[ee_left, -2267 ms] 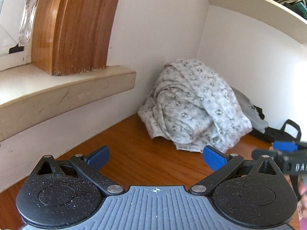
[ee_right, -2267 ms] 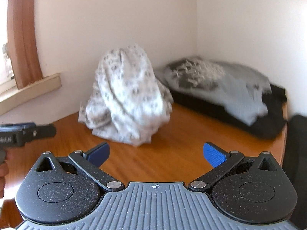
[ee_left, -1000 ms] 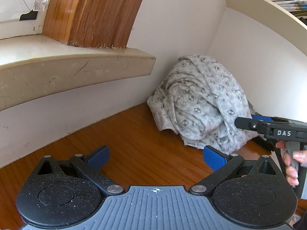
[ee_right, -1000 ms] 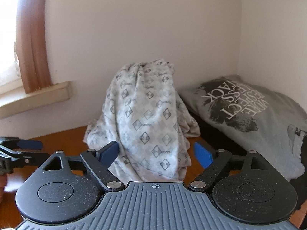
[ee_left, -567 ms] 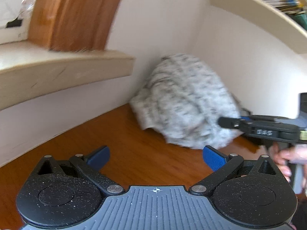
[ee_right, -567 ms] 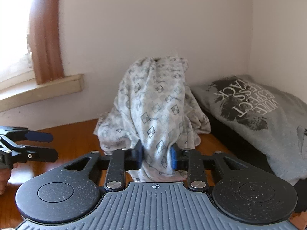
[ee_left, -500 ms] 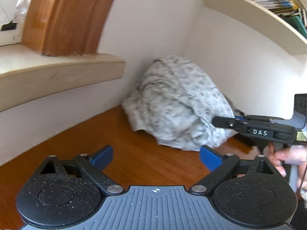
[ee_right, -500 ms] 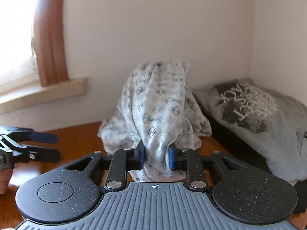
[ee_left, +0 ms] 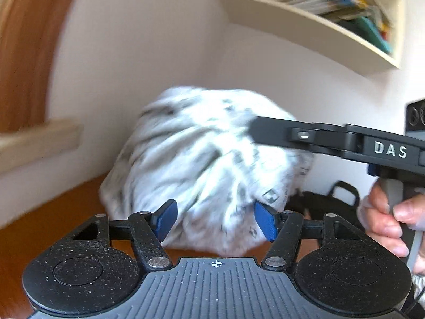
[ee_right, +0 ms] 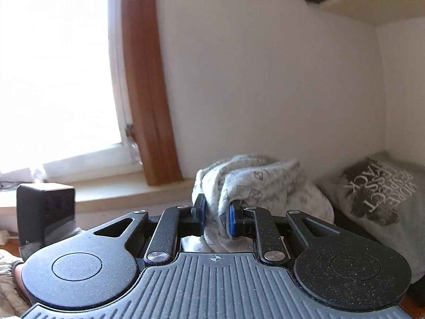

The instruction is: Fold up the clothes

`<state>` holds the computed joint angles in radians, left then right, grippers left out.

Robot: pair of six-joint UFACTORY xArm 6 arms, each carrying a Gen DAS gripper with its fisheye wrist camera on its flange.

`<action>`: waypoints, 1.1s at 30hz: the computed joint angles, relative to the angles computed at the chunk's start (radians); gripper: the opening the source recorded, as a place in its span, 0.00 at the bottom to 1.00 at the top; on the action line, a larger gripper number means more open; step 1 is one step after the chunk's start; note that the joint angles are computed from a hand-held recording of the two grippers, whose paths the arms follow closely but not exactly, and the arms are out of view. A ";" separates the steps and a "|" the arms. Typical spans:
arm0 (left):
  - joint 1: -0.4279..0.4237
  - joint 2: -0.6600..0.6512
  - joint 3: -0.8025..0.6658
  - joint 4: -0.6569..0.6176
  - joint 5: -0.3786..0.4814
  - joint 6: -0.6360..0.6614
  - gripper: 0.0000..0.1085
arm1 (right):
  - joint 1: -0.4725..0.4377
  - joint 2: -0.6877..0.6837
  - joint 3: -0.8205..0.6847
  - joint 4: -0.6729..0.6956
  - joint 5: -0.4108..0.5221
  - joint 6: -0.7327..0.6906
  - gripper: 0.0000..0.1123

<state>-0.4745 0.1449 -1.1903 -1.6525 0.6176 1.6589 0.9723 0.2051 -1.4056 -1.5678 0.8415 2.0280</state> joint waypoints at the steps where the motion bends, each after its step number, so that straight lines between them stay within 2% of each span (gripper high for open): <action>1: -0.009 0.001 -0.009 0.011 -0.010 -0.007 0.54 | 0.006 -0.010 0.007 -0.008 0.005 0.007 0.16; 2: -0.012 0.001 -0.017 0.035 -0.006 -0.039 0.34 | 0.012 -0.021 0.015 -0.015 0.011 0.014 0.16; 4: -0.008 -0.006 -0.027 0.095 0.019 -0.129 0.14 | 0.023 -0.048 0.038 -0.026 0.029 0.032 0.16; 5: -0.011 -0.020 -0.022 0.101 0.013 -0.133 0.09 | 0.029 -0.061 0.049 -0.032 0.038 0.040 0.16; 7: -0.017 -0.061 -0.004 0.092 -0.009 -0.096 0.07 | 0.041 -0.086 0.068 -0.041 0.057 0.053 0.16; 15: 0.025 -0.320 0.086 0.117 0.039 -0.086 0.06 | 0.119 -0.124 -0.035 -0.066 0.135 -0.094 0.15; 18: 0.021 -0.384 0.102 0.160 0.004 -0.124 0.06 | 0.138 -0.124 -0.089 -0.070 0.149 -0.146 0.15; 20: 0.004 -0.390 0.103 0.224 -0.037 -0.191 0.07 | 0.124 -0.114 -0.114 -0.025 0.145 -0.170 0.16; 24: -0.027 -0.331 0.101 0.379 -0.106 -0.337 0.10 | 0.057 -0.101 -0.086 0.141 0.118 -0.179 0.27; 26: -0.036 -0.285 0.106 0.408 -0.143 -0.350 0.10 | 0.043 -0.092 -0.055 0.212 0.138 -0.190 0.29; 28: -0.031 -0.254 0.117 0.392 -0.168 -0.336 0.13 | 0.035 -0.090 -0.008 0.248 0.148 -0.193 0.42; 29: -0.027 -0.241 0.123 0.379 -0.178 -0.327 0.24 | 0.030 -0.096 0.020 0.254 0.147 -0.178 0.45; 31: -0.020 -0.211 0.131 0.352 -0.199 -0.307 0.31 | 0.021 -0.107 0.073 0.266 0.142 -0.146 0.58; 33: -0.008 -0.203 0.151 0.316 -0.192 -0.276 0.31 | 0.010 -0.124 0.119 0.269 0.129 -0.114 0.58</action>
<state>-0.4820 -0.0581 -1.0391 -1.3360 0.4251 1.3827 0.9826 0.0815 -1.2864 -1.2992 0.9702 1.9138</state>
